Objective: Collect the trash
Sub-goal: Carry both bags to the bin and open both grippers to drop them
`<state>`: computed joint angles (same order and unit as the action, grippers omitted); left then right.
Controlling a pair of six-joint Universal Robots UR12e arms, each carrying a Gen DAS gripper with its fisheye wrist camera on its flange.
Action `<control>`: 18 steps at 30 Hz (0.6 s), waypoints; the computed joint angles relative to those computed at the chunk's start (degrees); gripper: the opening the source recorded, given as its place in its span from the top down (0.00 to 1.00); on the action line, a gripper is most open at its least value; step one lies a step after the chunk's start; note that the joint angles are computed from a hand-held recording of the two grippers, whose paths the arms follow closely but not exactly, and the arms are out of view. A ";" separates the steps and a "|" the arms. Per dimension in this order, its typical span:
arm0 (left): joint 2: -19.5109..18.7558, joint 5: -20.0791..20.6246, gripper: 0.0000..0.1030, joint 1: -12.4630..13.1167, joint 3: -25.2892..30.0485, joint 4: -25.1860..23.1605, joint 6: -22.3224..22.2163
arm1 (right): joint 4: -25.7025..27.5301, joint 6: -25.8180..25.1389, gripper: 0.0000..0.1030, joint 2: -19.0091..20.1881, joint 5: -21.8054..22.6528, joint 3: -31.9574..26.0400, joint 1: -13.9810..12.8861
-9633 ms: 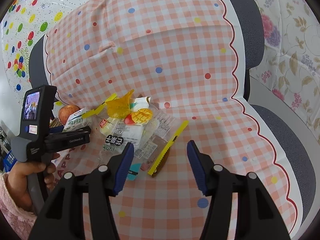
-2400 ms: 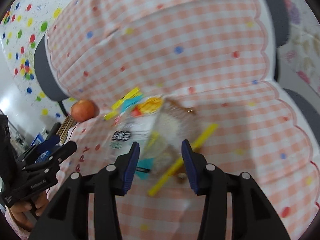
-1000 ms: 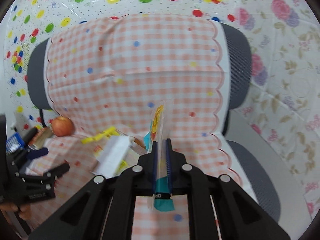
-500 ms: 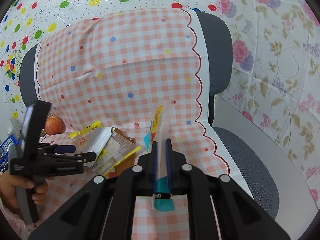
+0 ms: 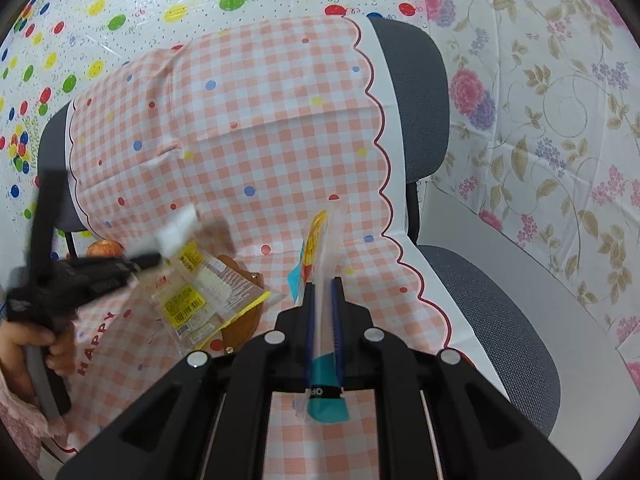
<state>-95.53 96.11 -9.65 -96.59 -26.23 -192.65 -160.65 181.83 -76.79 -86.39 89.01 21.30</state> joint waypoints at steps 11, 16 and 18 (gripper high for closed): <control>3.93 6.47 0.93 -4.22 -2.25 2.18 3.54 | -1.01 1.76 0.92 -2.09 1.21 2.20 -0.03; 5.32 3.97 0.93 -5.92 -5.78 4.22 2.24 | -1.68 1.70 0.92 -3.61 -0.06 4.25 0.38; 5.86 3.67 0.93 -7.04 -7.53 6.46 2.06 | -1.89 1.76 0.92 -4.41 -0.57 5.36 0.45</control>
